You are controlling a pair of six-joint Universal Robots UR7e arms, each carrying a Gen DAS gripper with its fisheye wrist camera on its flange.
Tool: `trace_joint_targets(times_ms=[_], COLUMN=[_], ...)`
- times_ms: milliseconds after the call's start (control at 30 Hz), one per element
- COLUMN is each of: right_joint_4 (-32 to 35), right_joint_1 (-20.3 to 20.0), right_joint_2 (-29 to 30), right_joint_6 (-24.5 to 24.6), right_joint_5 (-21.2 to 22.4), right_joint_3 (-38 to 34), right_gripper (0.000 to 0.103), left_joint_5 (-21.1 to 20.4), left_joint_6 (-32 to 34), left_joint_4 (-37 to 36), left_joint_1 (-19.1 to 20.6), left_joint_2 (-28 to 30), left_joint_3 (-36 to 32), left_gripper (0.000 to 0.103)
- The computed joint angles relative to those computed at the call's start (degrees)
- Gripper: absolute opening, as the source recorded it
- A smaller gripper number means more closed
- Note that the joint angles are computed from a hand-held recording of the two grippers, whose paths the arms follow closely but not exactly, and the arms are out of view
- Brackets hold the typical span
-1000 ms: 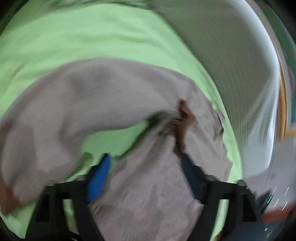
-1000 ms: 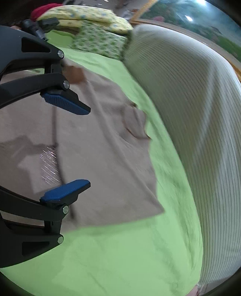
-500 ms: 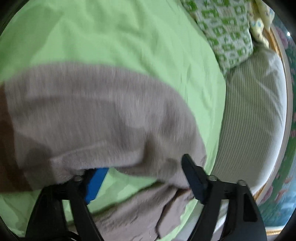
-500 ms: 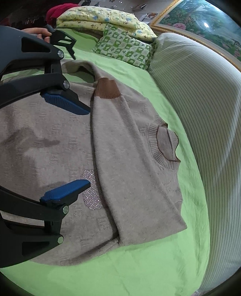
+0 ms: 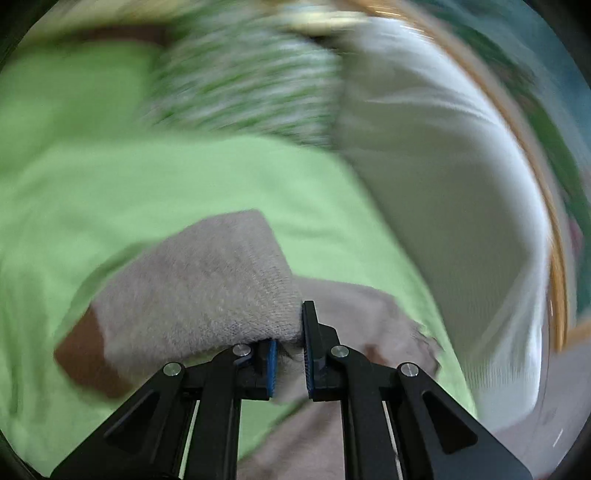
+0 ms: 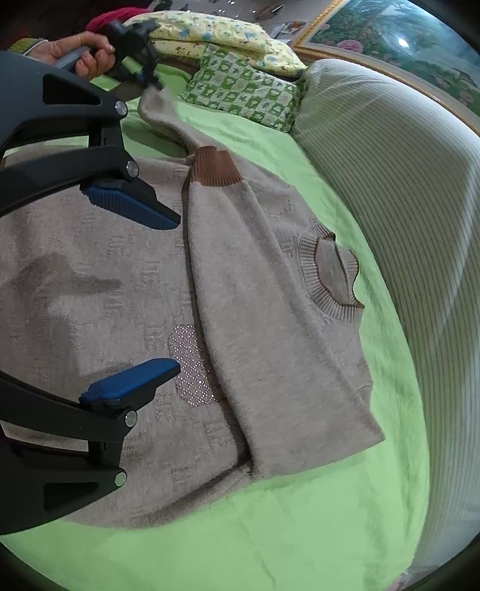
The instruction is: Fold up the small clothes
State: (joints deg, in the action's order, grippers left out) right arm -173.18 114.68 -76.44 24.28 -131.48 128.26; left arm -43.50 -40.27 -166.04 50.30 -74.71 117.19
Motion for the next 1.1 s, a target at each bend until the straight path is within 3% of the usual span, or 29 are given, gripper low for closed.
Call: trace_joint_targets(times_ms=[100, 233, 300, 367, 467, 633, 800, 900, 1100], right_joint_4=[-1.54, -2.08, -1.65, -0.80, 0.84, 0.56, -1.79, -2.28, 0.18], right_joint_1=[-0.96, -2.29, -2.75, -3.42, -4.28, -5.78, -6.78, -6.30, -3.74], right_joint_2=[-1.19, -4.90, -7.34, -9.76, -12.74, -14.24, -9.75, -3.87, 10.17], right_joint_6=[0.26, 1.95, 3.43, 4.49, 5.59, 5.09, 0.64, -5.55, -21.06], right_joint_5=[0.52, 0.01, -1.57, -2.63, -4.28, -4.40, -0.63, 1.84, 2.86], right_joint_3=[1.16, 3.34, 4.51, 5.41, 6.30, 6.64, 3.43, -1.50, -14.03], right_gripper=[0.073, 0.073, 0.073, 0.073, 0.073, 0.073, 0.073, 0.073, 0.073], left_joint_5=[-3.07, -12.28, -14.99, -16.57, -17.53, -15.49, -8.38, -2.51, 1.10], left_joint_6=[12.15, 28.12, 32.26, 33.55, 34.32, 31.41, 27.27, 24.78, 23.79], left_joint_4=[-3.79, -6.39, -2.85, 6.74, 13.03, 15.49, 18.36, 23.33, 30.22], left_joint_1=[-3.68, -6.92, -7.72, -7.95, -8.08, -7.06, -4.92, -2.37, 1.39], left_joint_2=[5.68, 16.26, 21.99, 26.86, 29.10, 23.49, 14.30, 12.34, 14.18], left_joint_3=[-4.90, -13.08, -17.37, -21.51, -21.17, -14.16, -7.95, -8.49, -12.64], left_gripper=[0.010, 0.011, 0.020, 0.030, 0.032, 0.045, 0.059, 0.061, 0.061])
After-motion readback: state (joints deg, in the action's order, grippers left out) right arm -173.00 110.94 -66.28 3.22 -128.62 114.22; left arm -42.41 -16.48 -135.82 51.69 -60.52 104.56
